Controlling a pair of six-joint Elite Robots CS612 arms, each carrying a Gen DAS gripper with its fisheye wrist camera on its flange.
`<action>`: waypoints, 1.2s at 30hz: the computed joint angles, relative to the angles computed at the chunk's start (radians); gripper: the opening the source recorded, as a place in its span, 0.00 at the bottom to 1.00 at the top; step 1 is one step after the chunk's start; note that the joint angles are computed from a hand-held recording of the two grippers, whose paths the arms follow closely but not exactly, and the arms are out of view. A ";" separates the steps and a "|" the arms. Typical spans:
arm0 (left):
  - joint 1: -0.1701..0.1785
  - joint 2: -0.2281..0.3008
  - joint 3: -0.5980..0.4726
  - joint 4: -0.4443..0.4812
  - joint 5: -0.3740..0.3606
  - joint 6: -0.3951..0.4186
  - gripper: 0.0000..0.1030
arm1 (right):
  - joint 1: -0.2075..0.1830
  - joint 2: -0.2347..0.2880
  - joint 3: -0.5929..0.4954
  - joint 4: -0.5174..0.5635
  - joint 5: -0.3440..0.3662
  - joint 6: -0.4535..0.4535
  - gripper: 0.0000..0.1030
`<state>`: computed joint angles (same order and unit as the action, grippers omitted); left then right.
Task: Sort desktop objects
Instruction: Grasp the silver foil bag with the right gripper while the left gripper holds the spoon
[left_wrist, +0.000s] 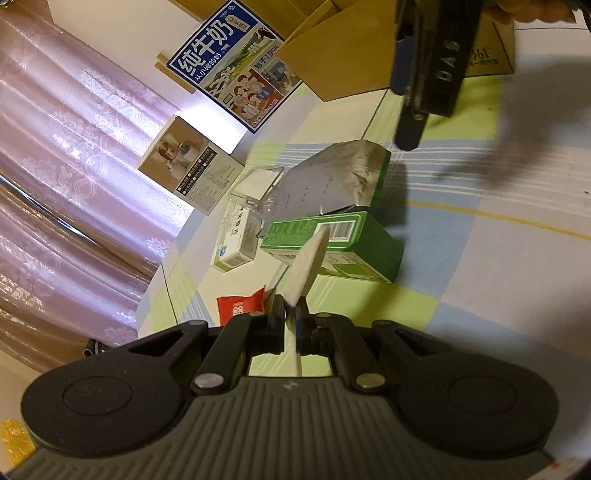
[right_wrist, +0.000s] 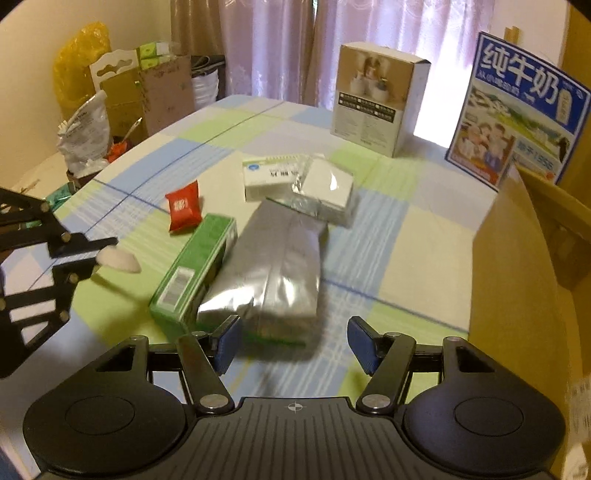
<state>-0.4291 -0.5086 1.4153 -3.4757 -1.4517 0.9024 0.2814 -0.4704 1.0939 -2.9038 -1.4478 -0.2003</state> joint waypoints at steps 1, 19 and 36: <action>0.001 0.001 -0.003 0.001 0.002 -0.001 0.03 | 0.001 0.008 -0.019 0.014 0.002 0.001 0.59; 0.012 0.008 -0.020 -0.004 -0.002 -0.026 0.03 | 0.005 0.197 -0.453 0.482 0.086 0.051 0.77; 0.004 -0.012 0.016 0.005 0.012 -0.025 0.03 | -0.007 0.002 -0.074 0.376 0.035 0.024 0.47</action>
